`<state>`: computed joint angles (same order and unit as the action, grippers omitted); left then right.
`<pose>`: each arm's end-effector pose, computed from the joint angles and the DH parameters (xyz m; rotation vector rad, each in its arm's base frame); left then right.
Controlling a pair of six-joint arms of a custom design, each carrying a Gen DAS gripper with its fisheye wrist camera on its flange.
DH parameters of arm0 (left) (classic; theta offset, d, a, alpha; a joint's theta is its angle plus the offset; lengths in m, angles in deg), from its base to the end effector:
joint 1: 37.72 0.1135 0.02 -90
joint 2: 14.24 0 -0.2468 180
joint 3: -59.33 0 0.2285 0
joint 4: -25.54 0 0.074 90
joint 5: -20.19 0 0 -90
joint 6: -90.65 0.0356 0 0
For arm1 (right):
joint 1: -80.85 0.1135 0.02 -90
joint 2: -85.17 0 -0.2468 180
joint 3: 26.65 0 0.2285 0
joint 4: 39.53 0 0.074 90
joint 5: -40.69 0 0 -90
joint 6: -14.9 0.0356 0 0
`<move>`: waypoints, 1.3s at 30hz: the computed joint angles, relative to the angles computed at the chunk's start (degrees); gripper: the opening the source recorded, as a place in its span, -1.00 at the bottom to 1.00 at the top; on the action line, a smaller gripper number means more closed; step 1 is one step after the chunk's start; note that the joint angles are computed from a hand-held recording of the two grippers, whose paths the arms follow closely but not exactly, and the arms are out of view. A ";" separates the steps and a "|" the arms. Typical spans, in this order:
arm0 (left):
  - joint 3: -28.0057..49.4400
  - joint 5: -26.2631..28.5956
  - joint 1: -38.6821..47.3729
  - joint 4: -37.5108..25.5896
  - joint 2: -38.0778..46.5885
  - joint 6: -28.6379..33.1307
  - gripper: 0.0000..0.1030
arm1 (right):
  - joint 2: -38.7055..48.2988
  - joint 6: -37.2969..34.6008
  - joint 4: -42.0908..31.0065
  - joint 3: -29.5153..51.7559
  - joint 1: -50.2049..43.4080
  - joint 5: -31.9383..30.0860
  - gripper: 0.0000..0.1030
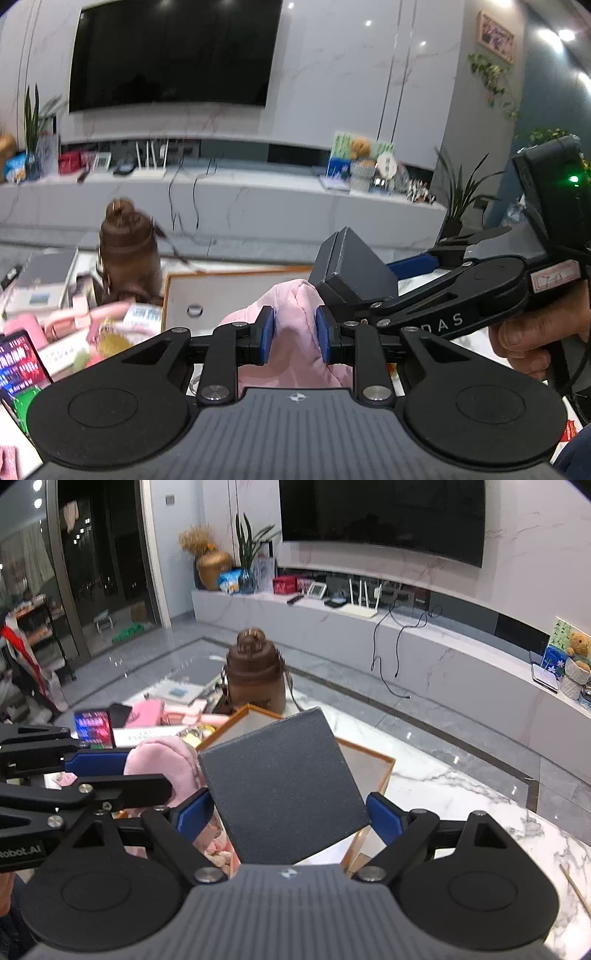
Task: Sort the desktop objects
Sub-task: 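Lift and carry the pink backpack and grey box toward the storage box with both tools, then open both tools to drop the backpack and grey box into the box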
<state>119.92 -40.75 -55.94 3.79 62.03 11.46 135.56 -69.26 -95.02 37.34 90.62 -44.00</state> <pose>0.2462 -0.0992 0.2276 0.8174 2.0426 -0.6340 0.1644 0.0250 0.2843 -0.0313 2.2981 0.0337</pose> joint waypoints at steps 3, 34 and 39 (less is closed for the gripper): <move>1.87 -1.02 0.20 -0.49 4.42 1.17 -0.46 | 3.97 0.47 1.89 -0.64 2.67 3.33 0.73; 6.57 -4.23 -0.07 1.73 15.94 -3.50 0.43 | 16.32 -1.53 17.02 -7.29 1.08 5.47 0.71; 6.54 -4.29 -0.33 1.79 15.59 -4.00 0.44 | 15.08 -0.96 16.48 -7.54 1.29 5.73 0.71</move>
